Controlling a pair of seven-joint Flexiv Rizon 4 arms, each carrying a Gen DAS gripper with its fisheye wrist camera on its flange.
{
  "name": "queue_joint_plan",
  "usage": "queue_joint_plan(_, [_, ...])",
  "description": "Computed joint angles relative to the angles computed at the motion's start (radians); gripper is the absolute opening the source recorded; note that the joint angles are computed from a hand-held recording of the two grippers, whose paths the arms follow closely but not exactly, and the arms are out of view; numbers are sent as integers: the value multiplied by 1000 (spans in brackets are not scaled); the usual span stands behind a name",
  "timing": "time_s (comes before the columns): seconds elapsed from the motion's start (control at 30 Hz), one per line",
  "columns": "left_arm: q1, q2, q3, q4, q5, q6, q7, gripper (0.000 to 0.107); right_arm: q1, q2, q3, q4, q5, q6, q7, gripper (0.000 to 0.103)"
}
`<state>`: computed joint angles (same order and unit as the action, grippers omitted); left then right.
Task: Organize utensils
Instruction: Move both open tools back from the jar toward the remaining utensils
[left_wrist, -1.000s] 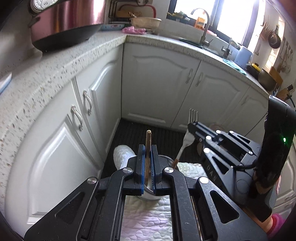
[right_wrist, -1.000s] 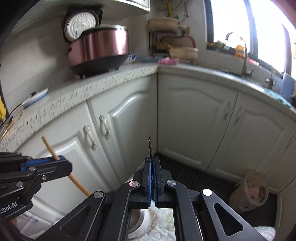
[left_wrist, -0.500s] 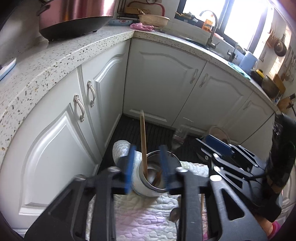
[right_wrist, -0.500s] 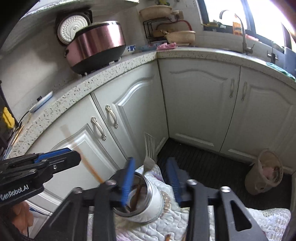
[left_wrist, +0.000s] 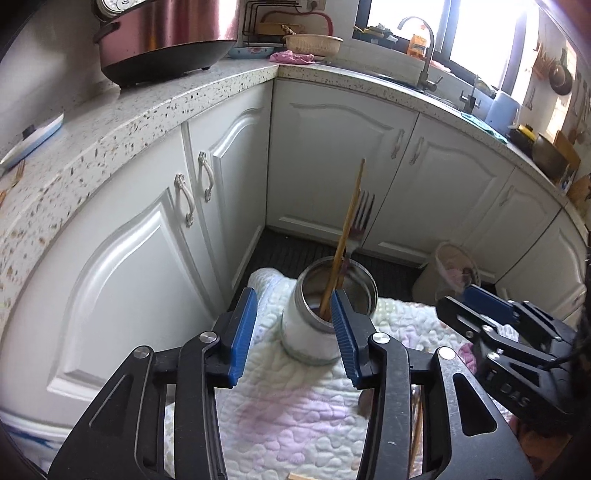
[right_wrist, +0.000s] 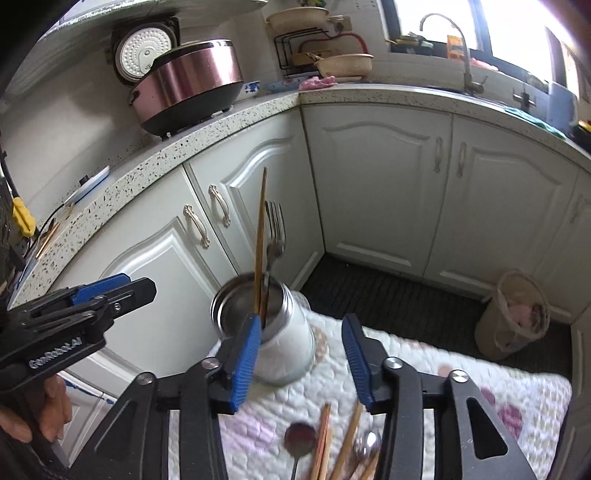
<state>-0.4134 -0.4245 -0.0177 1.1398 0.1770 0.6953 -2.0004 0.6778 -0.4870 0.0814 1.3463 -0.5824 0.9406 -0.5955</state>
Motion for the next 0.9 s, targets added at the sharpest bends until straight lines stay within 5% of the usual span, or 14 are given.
queue_joint_plan(0.57, [-60, 98, -17, 139, 93, 18, -111, 41, -12, 185, 64, 265, -76, -16, 201, 46])
queue_joint_plan(0.7, [-73, 123, -24, 171, 116, 19, -147, 41, -17, 221, 79, 317, -105, -21, 252, 57])
queue_joint_plan(0.9, [-86, 152, -47, 215, 131, 5, -177, 41, -26, 257, 103, 365, -139, -24, 293, 58])
